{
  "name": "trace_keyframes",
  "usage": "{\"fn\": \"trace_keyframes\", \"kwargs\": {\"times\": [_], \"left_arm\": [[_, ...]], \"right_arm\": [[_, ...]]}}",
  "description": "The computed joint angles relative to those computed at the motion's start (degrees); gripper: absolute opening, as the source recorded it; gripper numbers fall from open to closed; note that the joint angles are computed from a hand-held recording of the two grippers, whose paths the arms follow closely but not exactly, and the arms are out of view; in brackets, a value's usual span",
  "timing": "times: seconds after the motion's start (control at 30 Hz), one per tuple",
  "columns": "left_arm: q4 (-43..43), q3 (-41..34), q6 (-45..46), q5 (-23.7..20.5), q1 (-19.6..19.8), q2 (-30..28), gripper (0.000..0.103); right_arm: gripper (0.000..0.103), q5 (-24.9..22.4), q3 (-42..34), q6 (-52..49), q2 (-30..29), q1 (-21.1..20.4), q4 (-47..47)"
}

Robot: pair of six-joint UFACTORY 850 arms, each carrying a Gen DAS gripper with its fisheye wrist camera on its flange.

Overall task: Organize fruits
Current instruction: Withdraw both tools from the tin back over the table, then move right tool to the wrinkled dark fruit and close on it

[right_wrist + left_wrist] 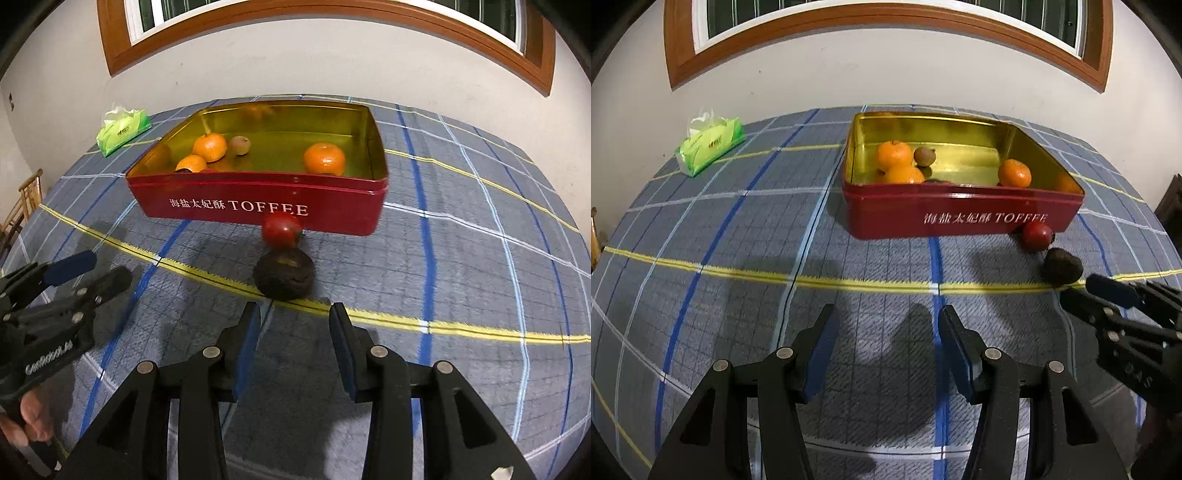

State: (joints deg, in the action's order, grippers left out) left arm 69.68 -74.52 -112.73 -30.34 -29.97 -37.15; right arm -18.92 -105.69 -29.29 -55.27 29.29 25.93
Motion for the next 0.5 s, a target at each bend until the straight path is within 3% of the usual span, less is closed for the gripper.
{"fn": "trace_keyframes", "kwargs": {"times": [0.23, 0.5], "left_arm": [[-1.0, 0.0, 0.2, 0.0, 0.2, -0.2, 0.057], [-2.5, -3.0, 2.9, 0.4, 0.3, -1.9, 0.057]], "right_arm": [[0.038, -0.4, -4.4, 3.4, -3.0, 0.7, -3.4], [0.034, 1.8, -2.5, 1.3, -2.1, 0.4, -2.0]]}}
